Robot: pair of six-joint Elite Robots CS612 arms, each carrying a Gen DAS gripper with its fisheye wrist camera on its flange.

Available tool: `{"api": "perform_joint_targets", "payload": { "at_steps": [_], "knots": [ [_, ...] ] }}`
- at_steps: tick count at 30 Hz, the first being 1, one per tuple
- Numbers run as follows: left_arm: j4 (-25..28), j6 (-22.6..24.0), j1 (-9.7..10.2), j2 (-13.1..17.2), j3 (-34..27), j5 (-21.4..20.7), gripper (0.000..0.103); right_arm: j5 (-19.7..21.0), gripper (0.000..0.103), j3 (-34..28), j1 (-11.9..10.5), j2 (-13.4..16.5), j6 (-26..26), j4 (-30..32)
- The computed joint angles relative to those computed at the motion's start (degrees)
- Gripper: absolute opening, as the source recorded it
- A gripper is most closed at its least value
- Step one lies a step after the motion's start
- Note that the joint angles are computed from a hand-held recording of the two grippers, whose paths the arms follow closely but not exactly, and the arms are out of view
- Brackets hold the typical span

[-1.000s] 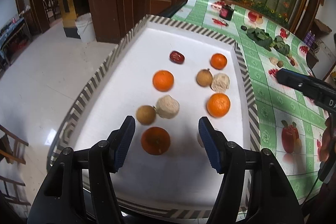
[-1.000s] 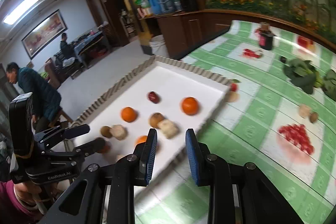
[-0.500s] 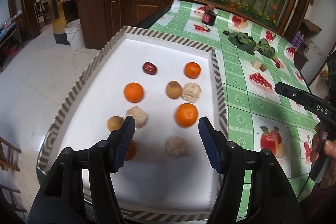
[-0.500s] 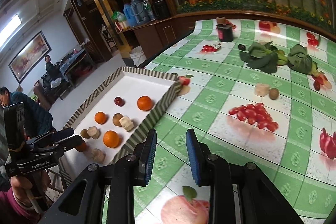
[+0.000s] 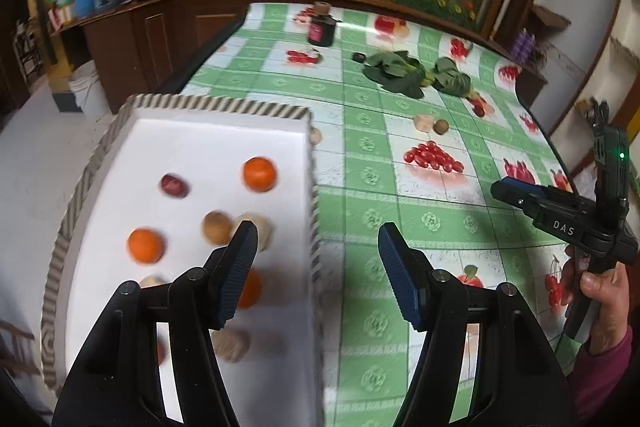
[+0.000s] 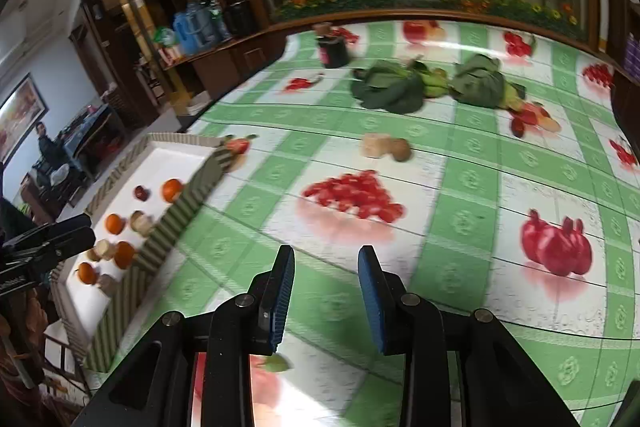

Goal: Organize fruits
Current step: 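Grasp a beige bread cube with the left tool while the right tool grasps a small brown fruit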

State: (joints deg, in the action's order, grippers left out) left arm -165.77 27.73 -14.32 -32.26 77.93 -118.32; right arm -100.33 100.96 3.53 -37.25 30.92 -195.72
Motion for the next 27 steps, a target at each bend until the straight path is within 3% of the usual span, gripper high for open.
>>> {"api": "perform_joint_targets", "payload": {
  "at_steps": [4,9,17,22,24,25,27],
  "knots": [
    [3.0,1.3,-1.21,0.1,-1.2,0.2,0.063,-0.9,0.032,0.1,-0.8,-0.1,-0.9,1.7],
    [2.5,2.6,-2.72,-0.1,-1.7,1.0,0.063,-0.7,0.032,-1.7,-2.6,0.8,-1.1,2.2],
    [5.8,3.9,-4.84,0.6,-4.3,1.9,0.063,0.6,0.032,-9.0,-5.2,4.4,-7.0,8.2],
    [7.1,3.8,-6.57,2.1,-6.7,3.1,0.063,0.7,0.032,-11.3,-6.2,6.2,-8.4,7.7],
    [8.8,3.8,-7.29,2.9,-8.1,3.3,0.063,3.7,0.027,-10.9,-6.9,6.3,-7.7,5.9],
    [9.0,3.9,-7.66,3.2,-8.5,3.4,0.063,3.8,0.022,-10.6,-6.8,6.0,-7.9,6.3],
    [9.2,4.2,-8.51,3.9,-9.5,4.0,0.063,3.4,0.022,-9.3,-6.6,5.0,-8.4,6.9]
  ]
}}
